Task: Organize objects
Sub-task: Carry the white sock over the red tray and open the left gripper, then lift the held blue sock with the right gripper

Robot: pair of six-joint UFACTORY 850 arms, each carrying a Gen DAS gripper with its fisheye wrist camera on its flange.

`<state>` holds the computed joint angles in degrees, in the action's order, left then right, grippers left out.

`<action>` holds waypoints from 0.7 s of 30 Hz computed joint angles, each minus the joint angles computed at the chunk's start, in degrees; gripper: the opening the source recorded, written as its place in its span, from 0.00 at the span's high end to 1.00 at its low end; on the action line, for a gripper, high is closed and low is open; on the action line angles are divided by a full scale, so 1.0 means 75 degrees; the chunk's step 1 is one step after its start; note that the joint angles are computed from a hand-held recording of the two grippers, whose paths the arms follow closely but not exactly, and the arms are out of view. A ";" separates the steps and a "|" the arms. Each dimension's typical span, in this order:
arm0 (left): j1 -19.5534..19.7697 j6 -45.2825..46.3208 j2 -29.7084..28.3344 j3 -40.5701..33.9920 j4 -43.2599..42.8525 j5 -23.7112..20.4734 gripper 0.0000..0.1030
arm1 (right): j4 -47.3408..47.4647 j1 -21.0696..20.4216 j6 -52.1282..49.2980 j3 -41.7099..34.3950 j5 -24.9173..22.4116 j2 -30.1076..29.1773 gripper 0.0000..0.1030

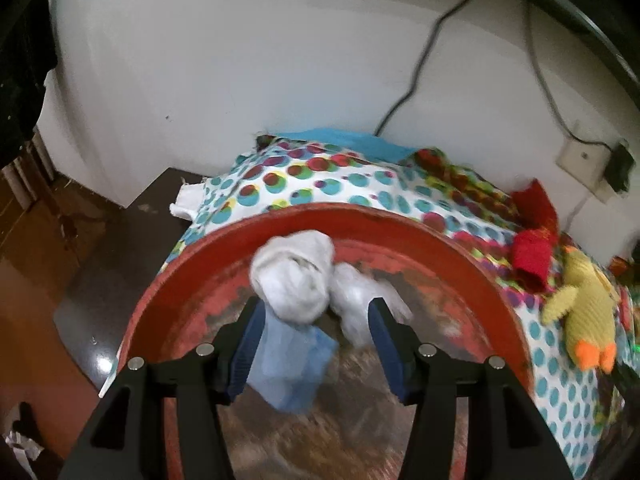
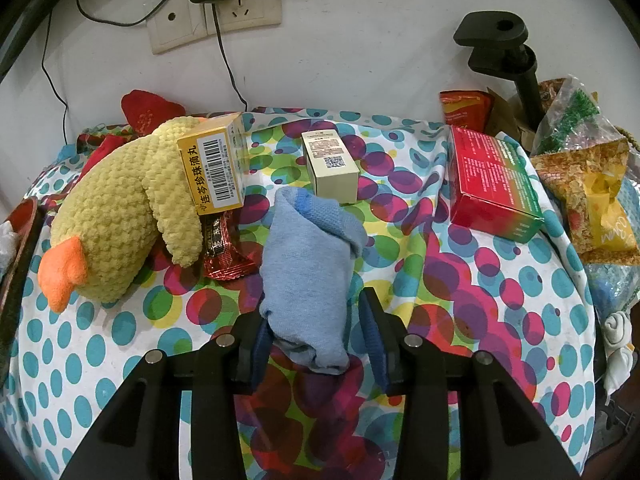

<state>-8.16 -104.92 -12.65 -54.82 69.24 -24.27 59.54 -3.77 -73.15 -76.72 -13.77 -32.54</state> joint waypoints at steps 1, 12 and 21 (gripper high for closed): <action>-0.0157 -0.0132 0.0076 0.0085 0.0193 -0.0036 0.47 | 0.0000 0.0000 0.0000 0.0000 0.0000 0.0000 0.63; -0.1947 -0.0403 0.0208 0.0401 0.0824 -0.0686 0.47 | -0.0074 -0.0018 0.0095 -0.0005 0.0064 -0.0012 0.58; -0.2769 -0.1601 0.0319 0.0764 0.1692 -0.0950 0.47 | 0.0765 0.0039 -0.0880 0.0182 0.0214 0.0121 0.60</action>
<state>-28.93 -116.92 -10.25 -49.09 81.94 -31.39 65.28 -3.47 -79.75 -75.36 -12.17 -31.63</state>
